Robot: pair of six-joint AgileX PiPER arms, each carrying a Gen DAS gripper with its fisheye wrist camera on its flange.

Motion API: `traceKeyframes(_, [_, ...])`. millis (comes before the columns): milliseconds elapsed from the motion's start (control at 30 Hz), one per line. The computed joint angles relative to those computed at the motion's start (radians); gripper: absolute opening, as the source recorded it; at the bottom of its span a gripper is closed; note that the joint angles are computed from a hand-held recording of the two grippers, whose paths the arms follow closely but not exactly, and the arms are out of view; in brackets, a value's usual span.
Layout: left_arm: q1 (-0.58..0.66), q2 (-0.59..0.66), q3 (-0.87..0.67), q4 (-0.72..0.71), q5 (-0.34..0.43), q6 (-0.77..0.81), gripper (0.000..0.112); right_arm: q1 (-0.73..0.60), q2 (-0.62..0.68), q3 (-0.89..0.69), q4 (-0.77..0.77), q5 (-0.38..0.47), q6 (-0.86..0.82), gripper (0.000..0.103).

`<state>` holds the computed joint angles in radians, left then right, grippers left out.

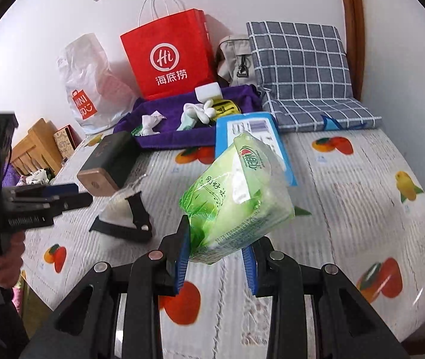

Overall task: Organize soft objects
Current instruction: 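Grasp the black watch strap with the left gripper while the right gripper holds the wipes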

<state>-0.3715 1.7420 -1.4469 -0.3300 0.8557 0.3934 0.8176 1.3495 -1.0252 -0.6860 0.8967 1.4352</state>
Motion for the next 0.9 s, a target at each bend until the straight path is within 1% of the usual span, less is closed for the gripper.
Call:
traceKeyframes(67, [-0.022, 0.008, 0.027, 0.02, -0.024, 0.003, 0.055, 0.013, -0.019, 0.031, -0.007, -0.006, 0.031, 0.032])
traceKeyframes(133, [-0.038, 0.01, 0.056, 0.021, -0.069, 0.034, 0.055, 0.026, -0.039, 0.064, -0.011, -0.012, 0.063, 0.032])
traceKeyframes(200, [-0.055, 0.018, 0.086, 0.045, -0.138, 0.05, 0.055, 0.042, -0.055, 0.09, -0.023, -0.009, 0.091, 0.032])
traceKeyframes(333, [-0.061, 0.07, 0.081, 0.039, -0.134, 0.079, 0.055, 0.045, -0.071, 0.13, -0.023, -0.016, 0.116, 0.032])
traceKeyframes(400, [-0.052, 0.052, 0.121, 0.0, -0.164, 0.11, 0.055, 0.029, -0.08, 0.148, -0.009, -0.037, 0.115, 0.032])
traceKeyframes(433, [-0.041, 0.045, 0.133, -0.034, -0.159, 0.139, 0.055, 0.024, -0.087, 0.157, -0.009, -0.049, 0.122, 0.032])
traceKeyframes(500, [-0.008, 0.03, 0.15, -0.099, -0.12, 0.187, 0.055, 0.022, -0.091, 0.165, -0.013, -0.059, 0.13, 0.032])
traceKeyframes(600, [0.012, 0.007, 0.178, -0.136, -0.074, 0.221, 0.055, 0.024, -0.088, 0.167, -0.019, -0.067, 0.133, 0.032])
traceKeyframes(733, [-0.024, -0.033, 0.234, -0.09, -0.094, 0.198, 0.055, 0.024, -0.081, 0.178, -0.02, -0.094, 0.136, 0.032])
traceKeyframes(833, [-0.072, -0.035, 0.239, -0.012, -0.129, 0.113, 0.054, 0.03, -0.082, 0.188, -0.025, -0.103, 0.144, 0.032])
traceKeyframes(900, [-0.103, -0.025, 0.231, 0.046, -0.158, 0.045, 0.044, 0.035, -0.084, 0.196, -0.029, -0.105, 0.153, 0.032])
